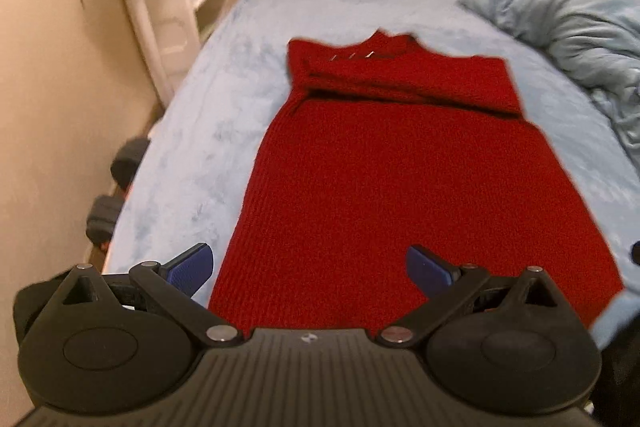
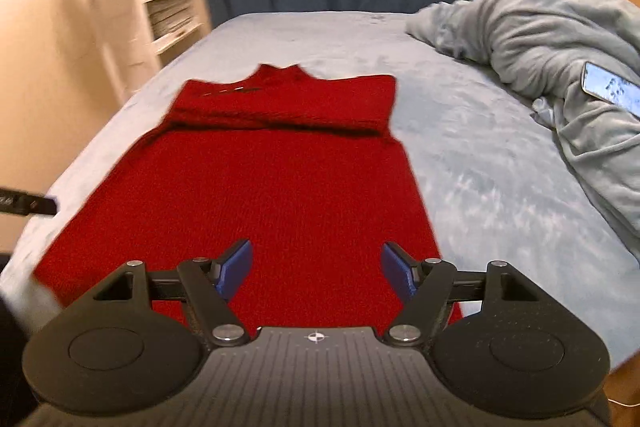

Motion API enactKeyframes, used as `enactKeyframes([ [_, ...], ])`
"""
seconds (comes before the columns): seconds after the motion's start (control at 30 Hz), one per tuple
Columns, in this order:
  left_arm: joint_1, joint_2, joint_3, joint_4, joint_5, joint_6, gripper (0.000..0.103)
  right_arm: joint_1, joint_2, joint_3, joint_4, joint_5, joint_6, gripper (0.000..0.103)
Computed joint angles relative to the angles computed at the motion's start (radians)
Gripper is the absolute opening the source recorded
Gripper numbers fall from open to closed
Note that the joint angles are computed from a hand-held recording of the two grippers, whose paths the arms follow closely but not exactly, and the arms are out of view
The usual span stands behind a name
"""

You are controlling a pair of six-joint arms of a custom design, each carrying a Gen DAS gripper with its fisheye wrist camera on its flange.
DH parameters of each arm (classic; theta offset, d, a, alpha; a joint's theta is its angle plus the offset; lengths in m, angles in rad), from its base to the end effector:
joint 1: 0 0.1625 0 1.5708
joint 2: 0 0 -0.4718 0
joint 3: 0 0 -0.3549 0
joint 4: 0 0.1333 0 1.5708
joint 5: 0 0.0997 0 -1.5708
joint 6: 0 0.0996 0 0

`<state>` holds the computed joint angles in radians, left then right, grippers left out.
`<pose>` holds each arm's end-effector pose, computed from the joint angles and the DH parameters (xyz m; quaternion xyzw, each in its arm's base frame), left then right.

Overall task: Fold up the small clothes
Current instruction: 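Open both grippers and lift them off the folded cardigan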

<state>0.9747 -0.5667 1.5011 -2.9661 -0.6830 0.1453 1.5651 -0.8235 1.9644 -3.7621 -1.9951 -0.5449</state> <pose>-0.2335 -0.7192 0.1184 0.2271 0.8550 -0.2945 0.3614 0.0889 -0.5974 0.2273 0.1235 -0.8434 0.4222 0.3086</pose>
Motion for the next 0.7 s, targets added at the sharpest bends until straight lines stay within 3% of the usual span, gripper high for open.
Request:
enactKeyframes([
  [0.1,-0.048,-0.057,0.116,-0.080,-0.005,-0.003,0.103,0.043,-0.023,0.075,-0.078,0.005,-0.024,0.082],
  [0.4,-0.149,-0.159,0.353,-0.349,0.003,0.058,0.103,0.140,-0.027,0.239,-0.365,-0.028,-0.111,0.084],
  [0.57,-0.173,-0.212,0.441,-0.352,-0.003,-0.044,0.103,0.172,-0.017,0.287,-0.446,-0.047,-0.138,0.084],
  [0.7,-0.191,-0.234,0.486,-0.390,0.023,-0.037,0.103,0.181,-0.012,0.285,-0.449,-0.055,-0.147,0.084],
])
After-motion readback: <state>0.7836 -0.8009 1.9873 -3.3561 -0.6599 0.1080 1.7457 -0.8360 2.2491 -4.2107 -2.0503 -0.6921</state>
